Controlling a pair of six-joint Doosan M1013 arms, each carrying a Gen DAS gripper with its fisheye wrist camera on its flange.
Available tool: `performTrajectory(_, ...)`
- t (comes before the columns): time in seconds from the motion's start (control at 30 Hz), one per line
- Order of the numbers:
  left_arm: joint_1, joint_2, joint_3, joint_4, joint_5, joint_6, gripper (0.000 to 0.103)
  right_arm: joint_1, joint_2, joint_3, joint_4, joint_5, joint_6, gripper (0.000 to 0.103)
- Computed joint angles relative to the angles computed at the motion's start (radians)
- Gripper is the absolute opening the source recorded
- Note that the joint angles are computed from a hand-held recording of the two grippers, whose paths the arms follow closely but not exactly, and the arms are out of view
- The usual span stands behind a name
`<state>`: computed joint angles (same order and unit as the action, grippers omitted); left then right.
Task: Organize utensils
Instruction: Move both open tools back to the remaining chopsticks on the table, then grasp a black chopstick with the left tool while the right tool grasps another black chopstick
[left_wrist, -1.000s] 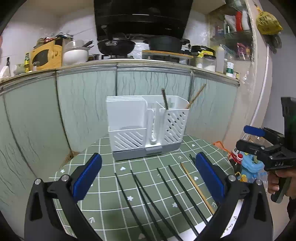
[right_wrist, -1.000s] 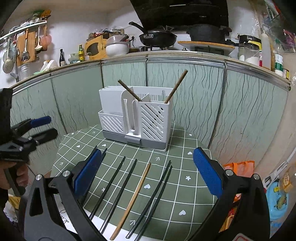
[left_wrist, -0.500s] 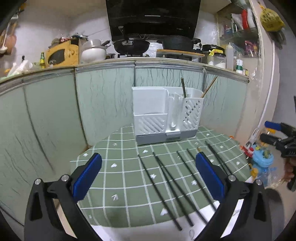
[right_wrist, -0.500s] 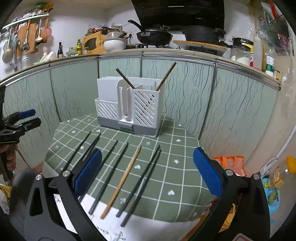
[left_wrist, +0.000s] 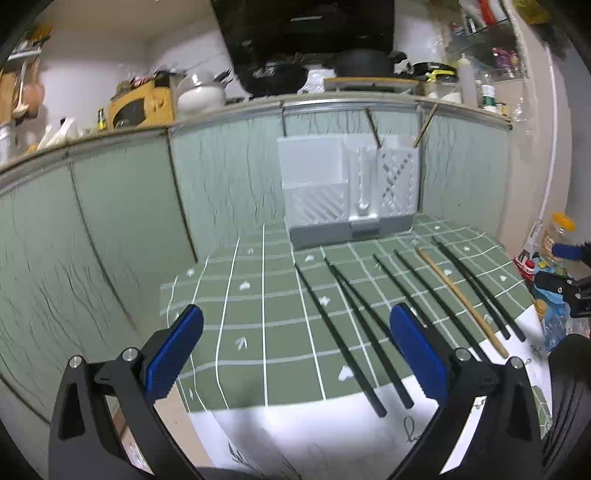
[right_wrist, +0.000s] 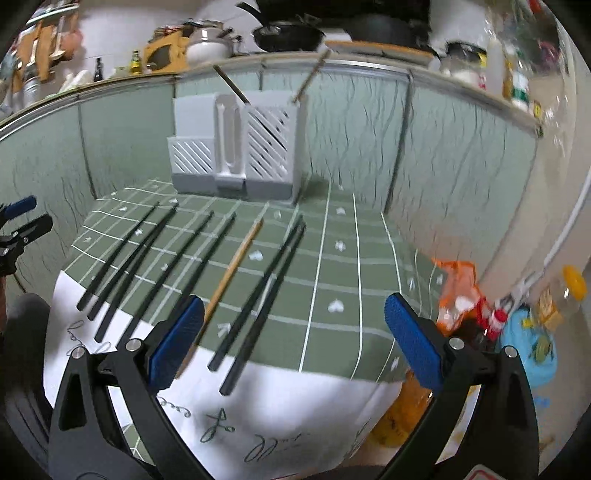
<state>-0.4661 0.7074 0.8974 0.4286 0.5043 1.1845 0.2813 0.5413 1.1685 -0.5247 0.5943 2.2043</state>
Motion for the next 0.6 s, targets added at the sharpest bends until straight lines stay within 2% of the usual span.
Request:
performTrajectory(0.23,-0.008,0.023,-0.007,0.033,0.062,-0.079,0.098,0.005,0.013,0.008,-0.014,0.029,0.052,0.087)
performTrajectory(0.43,-0.015,0.042,-0.035,0.008,0.093,-0.06,0.097,0.009,0.025,-0.009,-0.009,0.051,0.039,0.081)
performTrajectory(0.5,-0.017,0.052,-0.052,0.01,0.117,-0.057,0.089,0.009,0.03,-0.016,-0.001,0.062,0.032,0.079)
performTrajectory(0.6,-0.017,0.073,-0.086,-0.016,0.163,-0.047,0.082,0.01,0.036,-0.026,0.005,0.08,0.035,0.076)
